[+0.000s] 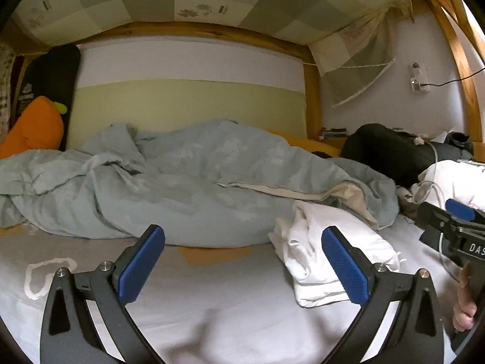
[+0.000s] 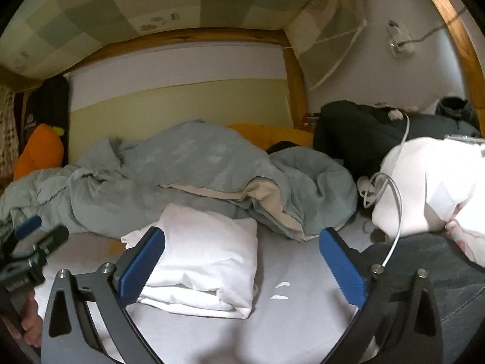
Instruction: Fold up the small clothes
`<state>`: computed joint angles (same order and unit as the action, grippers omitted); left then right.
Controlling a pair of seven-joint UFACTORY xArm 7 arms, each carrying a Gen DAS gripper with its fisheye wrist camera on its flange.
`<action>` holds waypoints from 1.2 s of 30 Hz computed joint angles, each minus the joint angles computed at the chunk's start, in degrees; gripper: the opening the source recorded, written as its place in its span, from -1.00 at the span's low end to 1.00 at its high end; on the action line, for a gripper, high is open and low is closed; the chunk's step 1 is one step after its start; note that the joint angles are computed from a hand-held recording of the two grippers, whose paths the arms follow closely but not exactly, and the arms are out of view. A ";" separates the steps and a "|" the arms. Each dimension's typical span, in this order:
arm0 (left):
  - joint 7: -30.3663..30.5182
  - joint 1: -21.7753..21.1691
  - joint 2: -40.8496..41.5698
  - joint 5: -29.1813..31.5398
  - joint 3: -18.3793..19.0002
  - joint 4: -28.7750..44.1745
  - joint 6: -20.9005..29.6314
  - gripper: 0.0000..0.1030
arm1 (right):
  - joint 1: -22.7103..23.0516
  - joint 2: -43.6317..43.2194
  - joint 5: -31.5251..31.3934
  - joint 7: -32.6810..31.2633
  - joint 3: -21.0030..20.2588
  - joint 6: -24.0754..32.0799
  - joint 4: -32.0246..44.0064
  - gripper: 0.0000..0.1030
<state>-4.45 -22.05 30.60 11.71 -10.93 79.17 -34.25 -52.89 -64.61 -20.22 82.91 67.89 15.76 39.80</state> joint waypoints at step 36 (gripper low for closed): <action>9.53 -3.59 -1.58 -7.19 1.89 -3.74 -6.84 1.00 | -1.35 -0.16 0.37 -1.29 0.48 -0.39 0.40 0.99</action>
